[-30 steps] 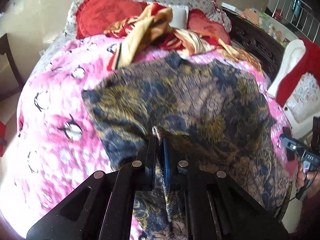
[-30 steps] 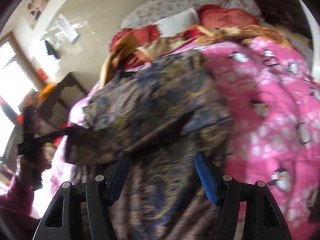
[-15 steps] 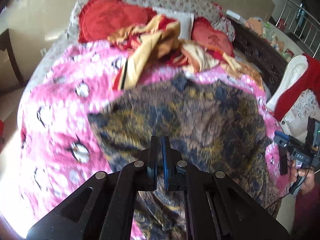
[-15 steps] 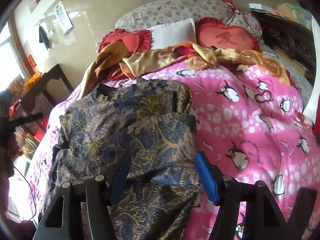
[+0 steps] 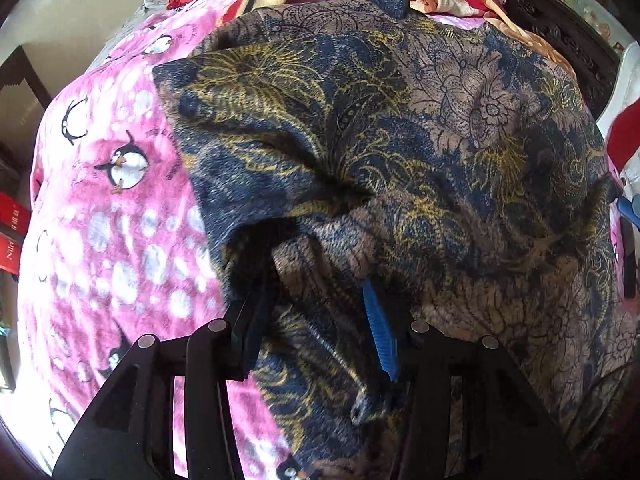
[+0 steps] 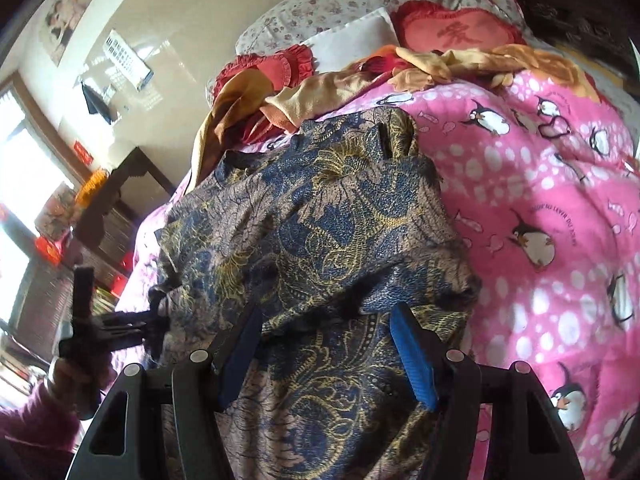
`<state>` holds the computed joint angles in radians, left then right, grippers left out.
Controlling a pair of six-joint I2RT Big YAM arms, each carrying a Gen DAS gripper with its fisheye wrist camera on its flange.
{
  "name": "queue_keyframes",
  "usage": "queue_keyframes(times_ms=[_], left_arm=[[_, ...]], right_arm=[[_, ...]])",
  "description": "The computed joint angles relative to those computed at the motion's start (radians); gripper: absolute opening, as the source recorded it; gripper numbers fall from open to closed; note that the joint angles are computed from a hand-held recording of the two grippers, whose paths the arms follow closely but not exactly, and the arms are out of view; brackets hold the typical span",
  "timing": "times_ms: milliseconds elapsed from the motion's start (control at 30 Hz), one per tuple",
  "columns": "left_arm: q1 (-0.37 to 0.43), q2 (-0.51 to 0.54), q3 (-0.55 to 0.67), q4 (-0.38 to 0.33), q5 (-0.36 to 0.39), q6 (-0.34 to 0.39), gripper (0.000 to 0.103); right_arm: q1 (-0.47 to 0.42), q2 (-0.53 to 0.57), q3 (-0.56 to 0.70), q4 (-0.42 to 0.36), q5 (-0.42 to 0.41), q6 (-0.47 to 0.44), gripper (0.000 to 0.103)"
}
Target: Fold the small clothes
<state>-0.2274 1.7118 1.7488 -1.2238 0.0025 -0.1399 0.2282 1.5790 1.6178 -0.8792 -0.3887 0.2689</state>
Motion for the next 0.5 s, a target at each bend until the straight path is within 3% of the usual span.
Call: queue_keyframes(times_ms=[200,500], left_arm=[[0.026,-0.005,0.008,-0.036,0.04,-0.02,0.048],[0.014,-0.013,-0.024,-0.004,0.062,-0.013,0.05]], right_arm=[[0.003,-0.017,-0.01,0.0,0.007,-0.005,0.064],[-0.005,-0.024,-0.039,0.022,-0.021,0.047,0.067]])
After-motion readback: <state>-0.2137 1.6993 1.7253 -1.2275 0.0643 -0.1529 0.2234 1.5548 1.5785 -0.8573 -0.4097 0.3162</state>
